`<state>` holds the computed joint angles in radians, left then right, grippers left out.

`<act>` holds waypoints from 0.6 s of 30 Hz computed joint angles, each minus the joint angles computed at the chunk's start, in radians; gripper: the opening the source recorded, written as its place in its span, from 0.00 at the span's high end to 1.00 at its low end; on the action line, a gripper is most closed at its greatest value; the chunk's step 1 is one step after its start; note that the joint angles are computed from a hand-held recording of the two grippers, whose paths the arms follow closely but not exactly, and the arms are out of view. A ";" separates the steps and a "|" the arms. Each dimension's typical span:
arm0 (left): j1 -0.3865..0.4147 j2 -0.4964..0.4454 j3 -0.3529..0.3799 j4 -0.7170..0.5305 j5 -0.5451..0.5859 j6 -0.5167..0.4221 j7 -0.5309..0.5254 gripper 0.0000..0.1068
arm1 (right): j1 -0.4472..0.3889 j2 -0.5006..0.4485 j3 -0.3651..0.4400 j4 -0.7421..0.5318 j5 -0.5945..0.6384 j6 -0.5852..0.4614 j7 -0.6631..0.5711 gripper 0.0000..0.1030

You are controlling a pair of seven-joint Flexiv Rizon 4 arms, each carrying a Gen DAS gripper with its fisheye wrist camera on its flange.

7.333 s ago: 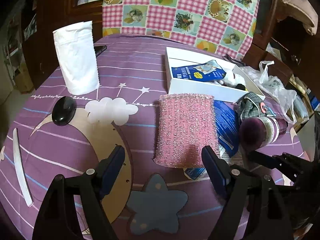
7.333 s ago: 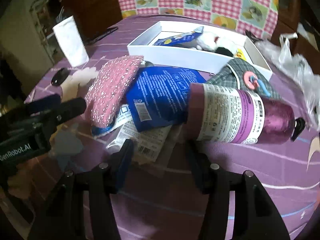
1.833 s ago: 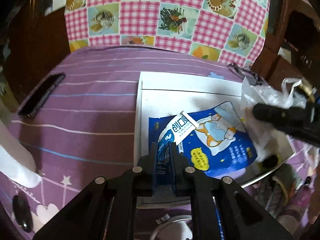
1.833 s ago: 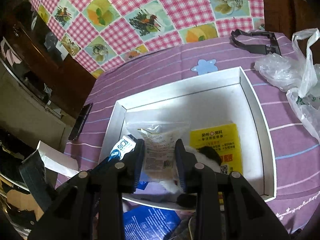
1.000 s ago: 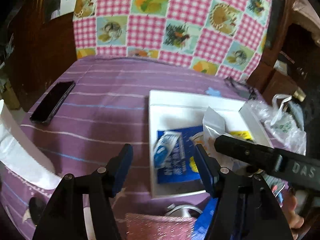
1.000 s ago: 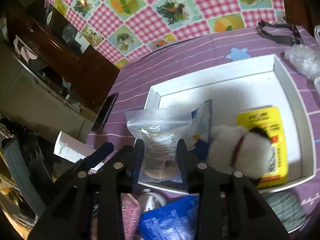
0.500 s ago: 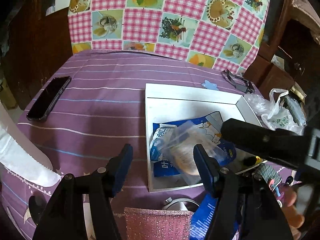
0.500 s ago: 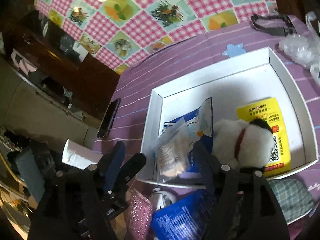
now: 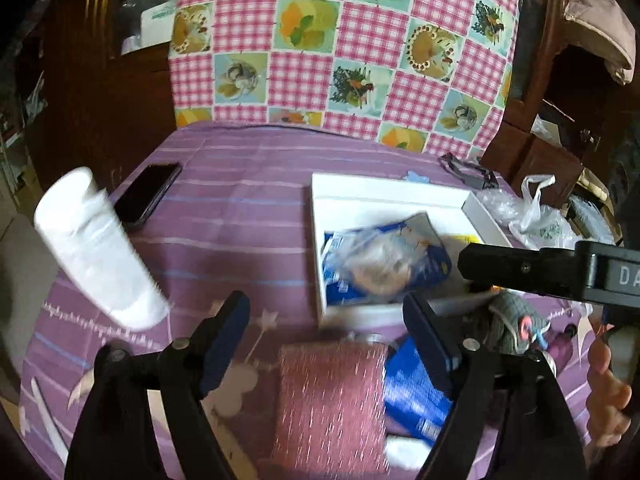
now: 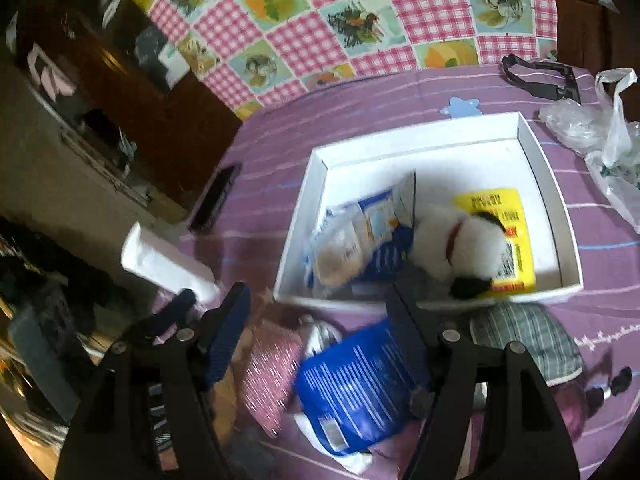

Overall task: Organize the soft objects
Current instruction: 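Withdraw both grippers toward the pink sponge and green plaid pouch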

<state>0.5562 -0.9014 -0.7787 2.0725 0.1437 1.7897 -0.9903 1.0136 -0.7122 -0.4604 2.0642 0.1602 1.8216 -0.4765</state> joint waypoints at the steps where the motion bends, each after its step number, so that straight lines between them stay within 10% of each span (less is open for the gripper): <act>1: 0.019 -0.009 -0.011 0.012 0.008 -0.005 0.006 0.25 | 0.007 -0.001 0.000 0.005 0.001 -0.004 0.001 0.31; 9: 0.052 -0.030 -0.001 0.058 0.004 -0.033 0.048 0.25 | -0.071 -0.010 0.142 -0.002 -0.004 0.057 -0.013 0.33; 18: 0.070 -0.061 -0.009 0.037 -0.073 -0.145 0.093 0.25 | 0.154 -0.064 -0.068 0.058 0.169 0.104 -0.043 0.33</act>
<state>0.6266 -0.9623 -0.7876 2.1092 0.0708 1.6451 -0.8971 1.1672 -0.7761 -0.5287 2.1225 0.3296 1.9254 -0.5195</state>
